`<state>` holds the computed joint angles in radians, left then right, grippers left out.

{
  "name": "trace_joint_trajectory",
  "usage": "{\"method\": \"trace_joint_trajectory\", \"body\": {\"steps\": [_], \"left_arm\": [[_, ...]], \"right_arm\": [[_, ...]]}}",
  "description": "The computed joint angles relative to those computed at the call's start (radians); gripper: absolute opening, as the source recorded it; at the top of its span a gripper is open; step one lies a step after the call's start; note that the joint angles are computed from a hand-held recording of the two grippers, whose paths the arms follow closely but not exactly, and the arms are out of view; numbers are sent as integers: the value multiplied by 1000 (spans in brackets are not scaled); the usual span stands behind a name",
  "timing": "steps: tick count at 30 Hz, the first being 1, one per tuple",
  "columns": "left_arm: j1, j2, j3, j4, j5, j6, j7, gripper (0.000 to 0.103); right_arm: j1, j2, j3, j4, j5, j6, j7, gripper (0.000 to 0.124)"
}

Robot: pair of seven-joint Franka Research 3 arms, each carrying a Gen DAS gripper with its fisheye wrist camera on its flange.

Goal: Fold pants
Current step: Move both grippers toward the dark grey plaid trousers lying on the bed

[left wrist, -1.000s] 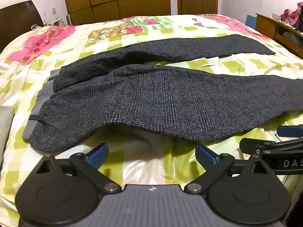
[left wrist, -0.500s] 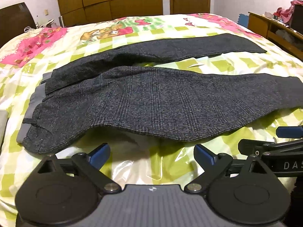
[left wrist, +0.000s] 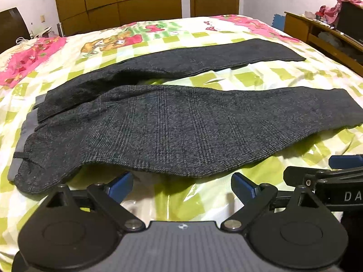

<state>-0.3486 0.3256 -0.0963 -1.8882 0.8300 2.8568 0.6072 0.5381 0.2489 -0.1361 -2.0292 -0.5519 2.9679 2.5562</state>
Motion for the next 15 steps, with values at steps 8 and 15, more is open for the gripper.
{"method": "trace_joint_trajectory", "body": {"steps": [8, 15], "left_arm": [[5, 20, -15, 28, -44, -12, 49, 102], [0, 41, -21, 57, -94, -16, 97, 102]], "right_arm": [[-13, -6, 6, -6, 33, -3, -2, 99], [-22, -14, 9, -9, 42, -12, -1, 99]]}}
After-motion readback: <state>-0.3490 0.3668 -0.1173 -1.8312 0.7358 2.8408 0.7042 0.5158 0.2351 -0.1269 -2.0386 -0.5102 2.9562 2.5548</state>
